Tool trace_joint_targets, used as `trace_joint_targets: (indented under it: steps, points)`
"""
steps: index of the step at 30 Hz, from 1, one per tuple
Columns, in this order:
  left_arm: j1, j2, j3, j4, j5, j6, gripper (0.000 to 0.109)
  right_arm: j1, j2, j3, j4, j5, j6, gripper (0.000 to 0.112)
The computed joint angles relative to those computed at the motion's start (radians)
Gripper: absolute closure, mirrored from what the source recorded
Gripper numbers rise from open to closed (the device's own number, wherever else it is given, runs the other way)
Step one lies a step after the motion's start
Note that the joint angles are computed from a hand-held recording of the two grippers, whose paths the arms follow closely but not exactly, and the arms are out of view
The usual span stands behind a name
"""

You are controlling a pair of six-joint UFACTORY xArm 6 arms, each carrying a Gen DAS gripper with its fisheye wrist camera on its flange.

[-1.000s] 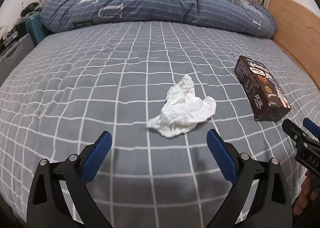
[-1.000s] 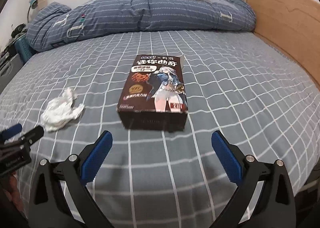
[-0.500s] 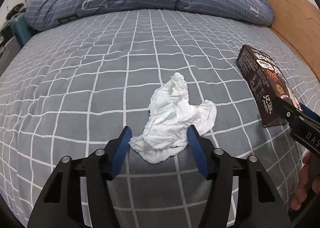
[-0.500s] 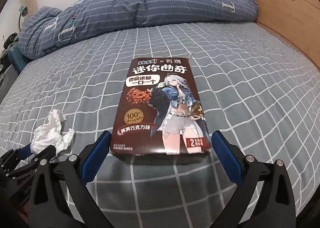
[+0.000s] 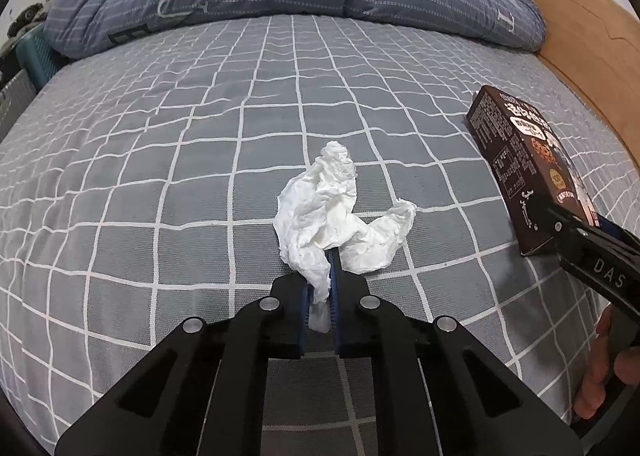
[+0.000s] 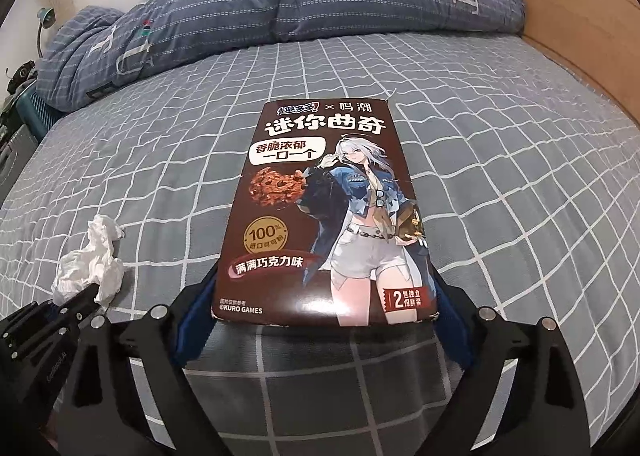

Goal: Collect trash
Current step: 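Lift the tissue and brown box with both tools toward the bin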

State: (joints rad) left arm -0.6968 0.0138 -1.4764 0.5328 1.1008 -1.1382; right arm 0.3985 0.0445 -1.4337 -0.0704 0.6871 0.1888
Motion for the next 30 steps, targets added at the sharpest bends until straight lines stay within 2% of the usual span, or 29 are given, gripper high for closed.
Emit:
trace_joint_targets:
  steps: [10,30]
  points:
    - [-0.008,-0.012,0.004,0.009,0.003,-0.012,0.101,0.004,-0.037,0.035,-0.053,-0.033,0.044,0.026]
    - [-0.034,-0.067,-0.016,0.039,0.061,-0.042,0.101,0.040,-0.123,0.045,-0.084,-0.015,0.024,0.026]
